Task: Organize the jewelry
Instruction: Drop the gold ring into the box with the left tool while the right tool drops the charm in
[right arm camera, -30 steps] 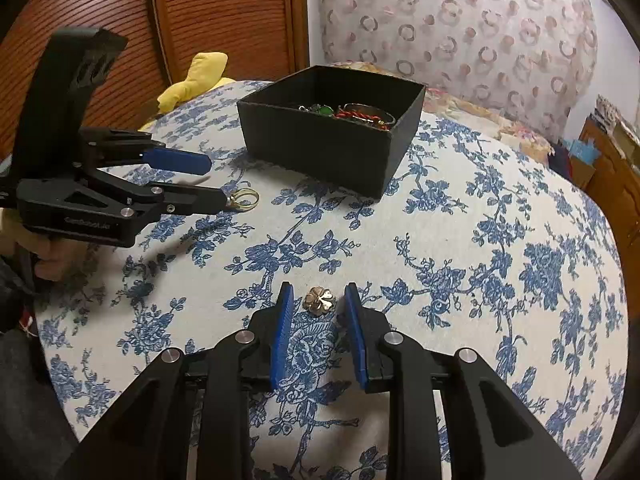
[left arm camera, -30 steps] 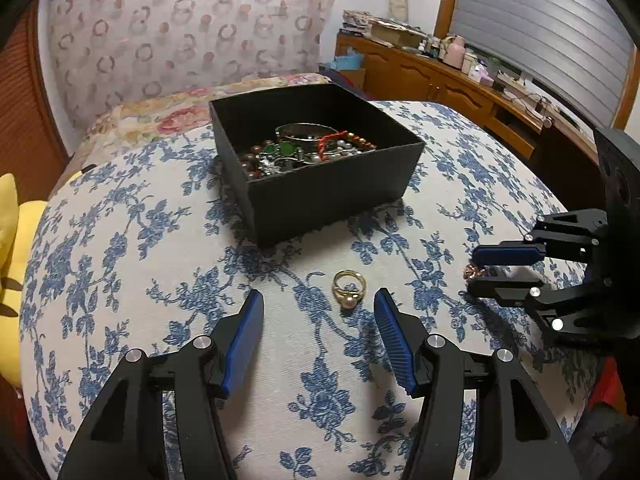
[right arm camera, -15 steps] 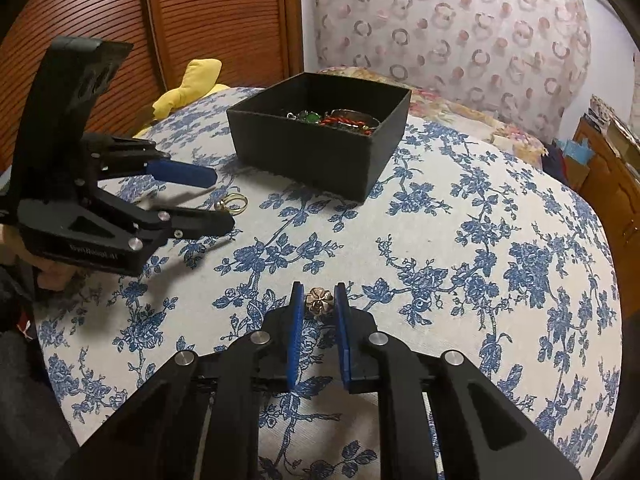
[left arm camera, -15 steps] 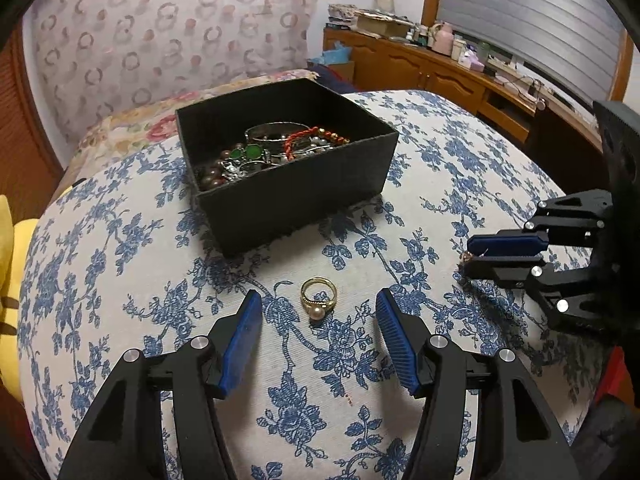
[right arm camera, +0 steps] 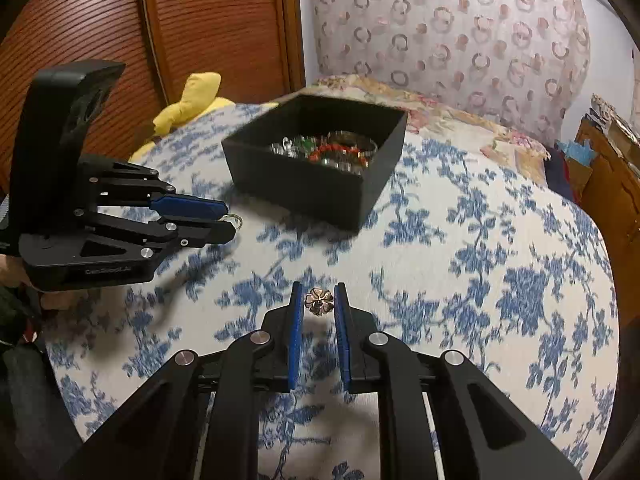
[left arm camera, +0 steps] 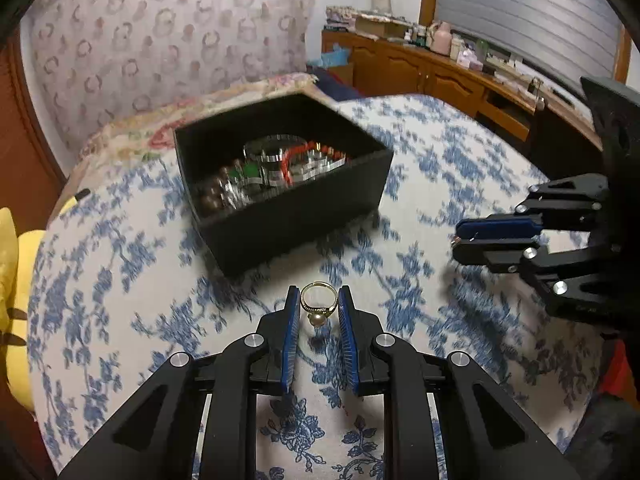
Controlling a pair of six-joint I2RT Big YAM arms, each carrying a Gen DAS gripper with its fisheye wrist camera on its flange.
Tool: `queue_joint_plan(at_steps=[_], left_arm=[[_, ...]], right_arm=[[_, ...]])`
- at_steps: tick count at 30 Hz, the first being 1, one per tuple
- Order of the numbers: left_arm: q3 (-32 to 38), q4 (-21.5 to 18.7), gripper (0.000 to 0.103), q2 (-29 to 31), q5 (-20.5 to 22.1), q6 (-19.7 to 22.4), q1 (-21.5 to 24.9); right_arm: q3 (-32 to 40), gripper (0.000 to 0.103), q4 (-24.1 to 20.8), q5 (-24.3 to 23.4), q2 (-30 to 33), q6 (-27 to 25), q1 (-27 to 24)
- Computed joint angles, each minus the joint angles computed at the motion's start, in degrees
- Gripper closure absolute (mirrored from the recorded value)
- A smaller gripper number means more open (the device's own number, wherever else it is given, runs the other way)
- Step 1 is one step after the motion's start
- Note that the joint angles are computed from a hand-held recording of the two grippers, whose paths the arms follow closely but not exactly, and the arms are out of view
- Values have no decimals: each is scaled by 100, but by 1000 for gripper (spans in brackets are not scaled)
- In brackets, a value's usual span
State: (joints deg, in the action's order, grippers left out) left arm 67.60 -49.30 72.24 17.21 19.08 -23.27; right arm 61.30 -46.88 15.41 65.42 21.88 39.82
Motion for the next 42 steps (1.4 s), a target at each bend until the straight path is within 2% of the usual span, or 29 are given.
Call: queue_joint_plan(at_steps=[11,22,31,37,39,40,41,42], left_arm=[[422,273,85,116,139,-276,101],[992,391,85,646,17,-359,217],[1297,501,85,1020,-124,-520,211],[1494,554,84,1196,-221,-650,196],[1465,605,72,1165,-285,-701,203],[1428,642,60,1123,-261,-736,217],[1385,682,52,1074,-268,-770,228],[1334,730,51,1014,-302,-799,238]], right_arm=[[461,86,190,-49,163,-486,-235],[968,86,437,-230,643,-852,-669],[1141,86,543,-487,986,-849,-857],[1165,86,567,-490,1058,-802,-867],[1196,86,573,-429,1086,-788,-880],[1202,85,575,-421,1091,-781,-886],[1213,85,574,-416,1099,-767,-890],[1218,85,580,-407,1106,-766,-889]])
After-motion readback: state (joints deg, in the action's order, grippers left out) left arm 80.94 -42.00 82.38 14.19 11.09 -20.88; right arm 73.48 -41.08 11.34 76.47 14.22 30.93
